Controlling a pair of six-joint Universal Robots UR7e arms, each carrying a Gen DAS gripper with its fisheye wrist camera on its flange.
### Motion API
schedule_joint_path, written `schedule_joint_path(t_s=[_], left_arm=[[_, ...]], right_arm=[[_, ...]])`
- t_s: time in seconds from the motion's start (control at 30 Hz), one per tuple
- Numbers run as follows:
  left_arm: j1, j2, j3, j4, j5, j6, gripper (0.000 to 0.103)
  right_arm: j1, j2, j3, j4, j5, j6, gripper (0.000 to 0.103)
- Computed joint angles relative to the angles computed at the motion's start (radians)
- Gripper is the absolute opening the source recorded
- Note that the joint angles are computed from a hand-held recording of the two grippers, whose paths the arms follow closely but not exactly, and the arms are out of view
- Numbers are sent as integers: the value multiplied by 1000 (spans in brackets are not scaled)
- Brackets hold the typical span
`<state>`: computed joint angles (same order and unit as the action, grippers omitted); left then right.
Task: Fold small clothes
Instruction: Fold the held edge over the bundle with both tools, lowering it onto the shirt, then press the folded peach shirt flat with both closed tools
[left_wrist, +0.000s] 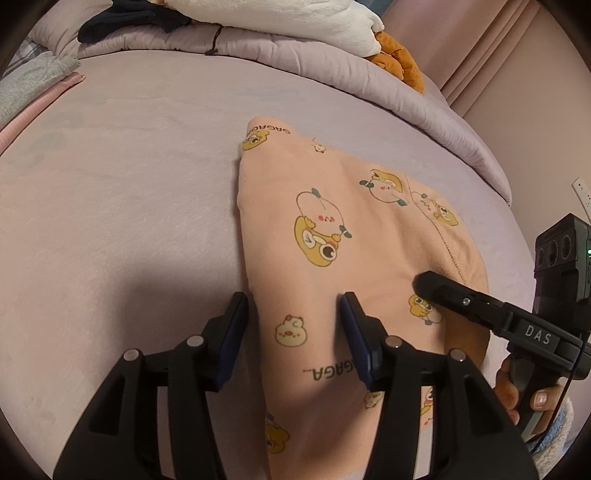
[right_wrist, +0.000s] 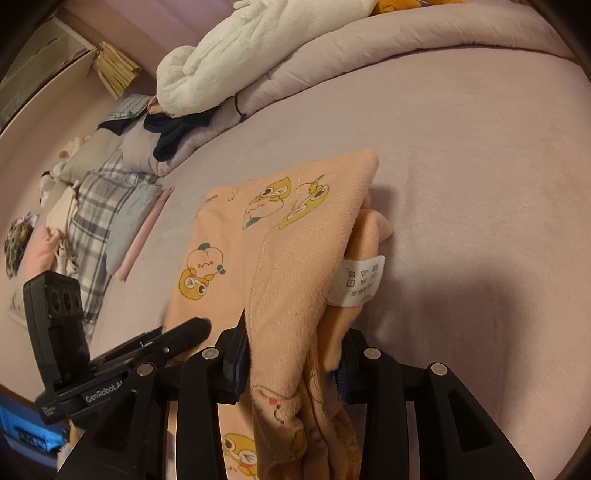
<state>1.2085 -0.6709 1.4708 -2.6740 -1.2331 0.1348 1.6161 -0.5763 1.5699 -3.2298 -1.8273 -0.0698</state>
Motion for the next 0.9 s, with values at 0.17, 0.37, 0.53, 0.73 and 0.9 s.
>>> schedule_joint_path(t_s=[0.17,0.37,0.53,0.73,0.9], left_arm=[[-2,-8,14,-5,9,-4,53],[-8,-19,37,-17,28,-6,54],[-9,-25,48,-21,33,-9,54],[-15,-37,71,-25,53,-2,55],[-18,-45,88,-28,70,-8,56]], right_arm=[[8,-3,6,-7,-23,-11,35],[15,-9,19,-13,-47,-28,35],[17,-26,55,-41,-29,-55,35],[22,-19,47,-15,-81,-54,35],[36,-12,47,-18,-127,-67,35]])
